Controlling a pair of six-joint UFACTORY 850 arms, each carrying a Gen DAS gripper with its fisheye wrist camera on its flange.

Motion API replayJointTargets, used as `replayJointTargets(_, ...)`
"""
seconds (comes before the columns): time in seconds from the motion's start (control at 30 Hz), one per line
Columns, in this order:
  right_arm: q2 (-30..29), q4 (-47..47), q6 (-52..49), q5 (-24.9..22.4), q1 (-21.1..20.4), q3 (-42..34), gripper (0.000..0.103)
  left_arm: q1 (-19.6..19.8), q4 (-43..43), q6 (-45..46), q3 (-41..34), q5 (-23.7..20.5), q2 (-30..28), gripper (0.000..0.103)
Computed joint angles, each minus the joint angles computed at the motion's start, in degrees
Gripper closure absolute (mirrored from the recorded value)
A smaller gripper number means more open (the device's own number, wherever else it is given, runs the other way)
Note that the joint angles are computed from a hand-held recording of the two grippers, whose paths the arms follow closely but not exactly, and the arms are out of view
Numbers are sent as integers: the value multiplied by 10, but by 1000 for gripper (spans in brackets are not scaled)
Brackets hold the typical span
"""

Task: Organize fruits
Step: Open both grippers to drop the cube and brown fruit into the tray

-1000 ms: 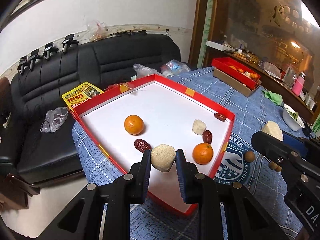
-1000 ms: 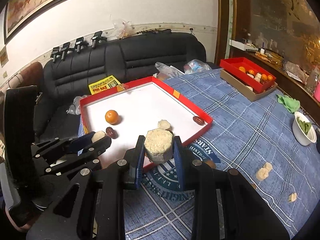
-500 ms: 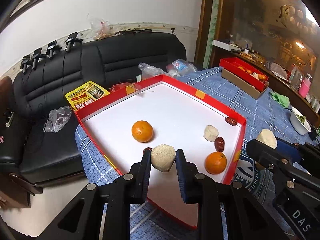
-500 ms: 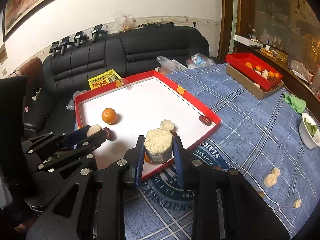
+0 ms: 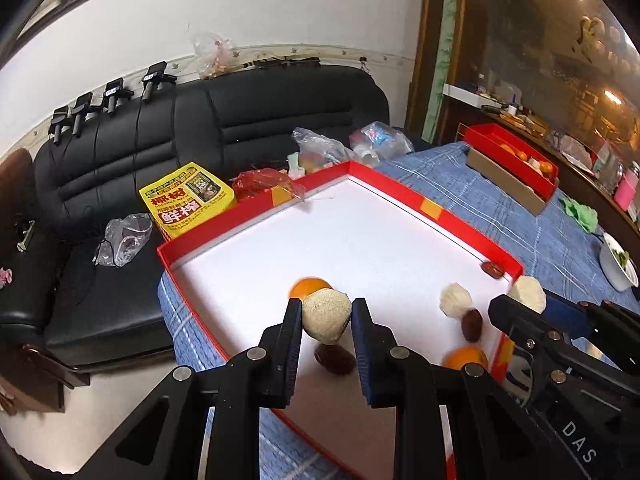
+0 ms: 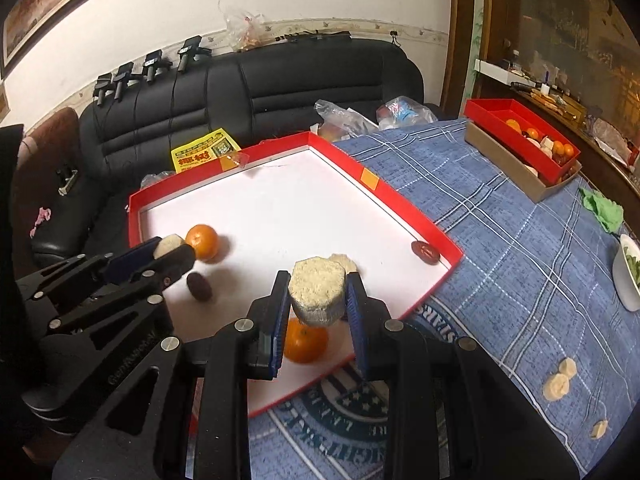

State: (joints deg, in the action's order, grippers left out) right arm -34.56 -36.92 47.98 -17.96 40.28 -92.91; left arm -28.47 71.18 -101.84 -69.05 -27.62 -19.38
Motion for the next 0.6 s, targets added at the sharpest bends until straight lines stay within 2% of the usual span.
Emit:
replayJointTargets(0.3,-66,84,-86,-20,-11,-94,76,20,-27,36,-46,-9,-38,80)
replayJointTargets(0.5,-110,153,-144,-35,-17,-155,76,32,-102,112,-85,-29,-71,79)
replayJointTargets(0.53,-118,176,-165,-43,-18,-167,76,32,-104,113,-86,-29,-72,77)
replayJointTargets(0.6,-135,199,-189,-58,-20,-188,76,33,-117,129,-95,-45,-79,53)
